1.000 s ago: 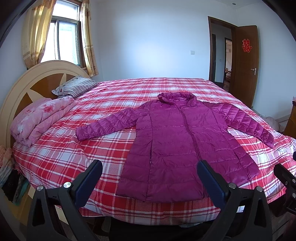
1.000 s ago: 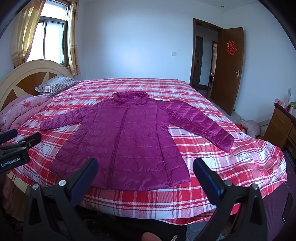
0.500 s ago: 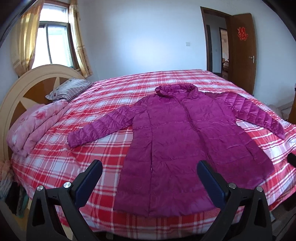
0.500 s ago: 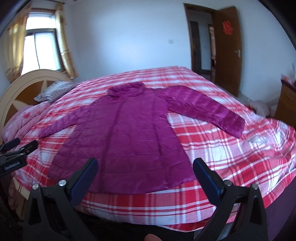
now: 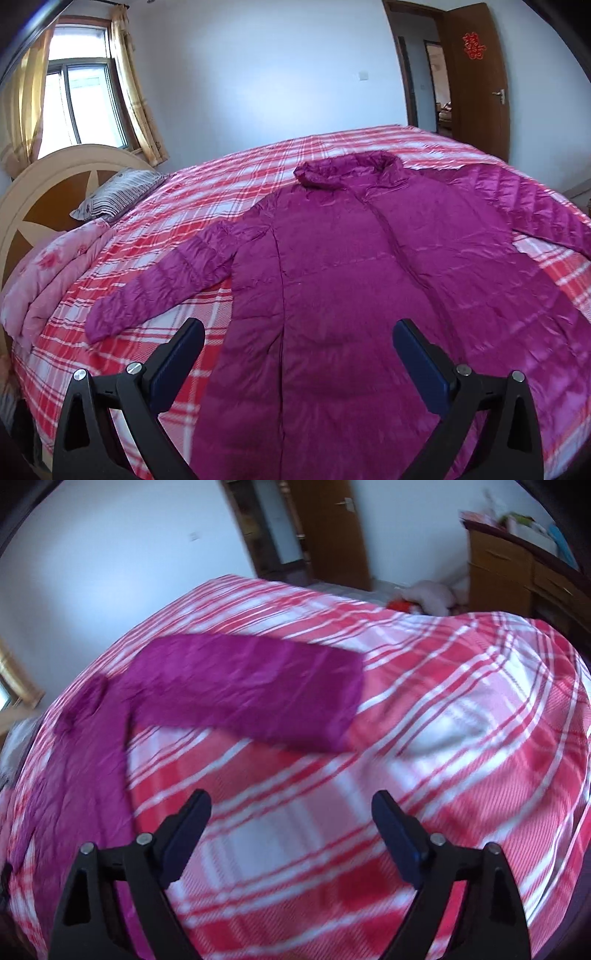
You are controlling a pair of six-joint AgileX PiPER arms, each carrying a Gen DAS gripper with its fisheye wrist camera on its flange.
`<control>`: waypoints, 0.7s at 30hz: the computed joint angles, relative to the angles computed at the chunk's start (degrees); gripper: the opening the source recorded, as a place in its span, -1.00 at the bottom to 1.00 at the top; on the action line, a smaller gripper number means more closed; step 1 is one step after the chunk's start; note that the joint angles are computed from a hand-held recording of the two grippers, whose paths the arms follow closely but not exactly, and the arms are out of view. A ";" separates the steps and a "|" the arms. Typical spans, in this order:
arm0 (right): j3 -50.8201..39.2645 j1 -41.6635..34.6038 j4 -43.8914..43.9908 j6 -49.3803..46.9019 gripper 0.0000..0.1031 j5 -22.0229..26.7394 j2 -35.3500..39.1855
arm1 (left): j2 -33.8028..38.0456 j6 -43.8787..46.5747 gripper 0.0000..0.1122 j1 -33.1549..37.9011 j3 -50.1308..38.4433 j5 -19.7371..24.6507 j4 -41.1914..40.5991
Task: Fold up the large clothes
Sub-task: 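Grasp the jacket sleeve cuff with the right tool and lift it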
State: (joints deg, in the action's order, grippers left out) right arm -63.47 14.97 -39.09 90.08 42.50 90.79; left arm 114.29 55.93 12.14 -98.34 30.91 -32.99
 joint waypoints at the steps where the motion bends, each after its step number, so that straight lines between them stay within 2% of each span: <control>1: -0.66 -1.89 0.44 -1.03 0.77 0.03 0.29 | 1.38 -3.02 0.82 -0.79 -1.49 -0.32 2.67; 3: -2.82 -4.91 1.59 -3.90 0.76 1.00 1.73 | 4.24 -9.04 0.82 -1.86 -5.45 1.12 7.51; 5: -4.97 -9.17 4.96 -8.39 0.72 -0.09 3.88 | 5.91 -12.16 0.82 -2.47 -7.78 2.14 9.76; 7: -6.92 -10.46 6.71 -10.64 0.68 -0.13 6.00 | 6.23 -12.34 0.82 -2.68 -7.64 1.43 10.39; 10: -10.39 -11.28 8.49 -14.67 0.58 0.39 10.04 | 6.61 -14.47 0.82 -3.88 -6.67 -2.33 14.10; 11: -11.42 -11.37 9.23 -16.16 0.45 0.09 11.33 | 7.04 -15.45 0.82 -4.19 -6.86 -3.17 15.48; 13: -13.30 -9.63 6.04 -16.38 0.36 2.32 13.13 | 8.38 -18.49 0.82 -4.70 -8.24 -3.82 18.71; 15: -13.44 -9.15 5.73 -18.38 -0.14 1.77 13.01 | 9.37 -20.32 0.82 -4.64 -9.48 -3.59 20.28; 18: -12.64 -10.28 7.02 -20.45 -0.57 -0.80 11.29 | 10.18 -20.65 0.82 -4.06 -11.14 -1.51 19.71; 21: -15.53 -9.75 3.81 -20.08 -0.67 2.66 11.10 | 9.86 -19.71 0.82 -3.57 -10.90 -0.87 18.35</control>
State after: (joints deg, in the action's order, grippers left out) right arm -79.00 5.22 -35.28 70.01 45.16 101.89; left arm 124.15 36.22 8.57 -109.24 30.05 -14.64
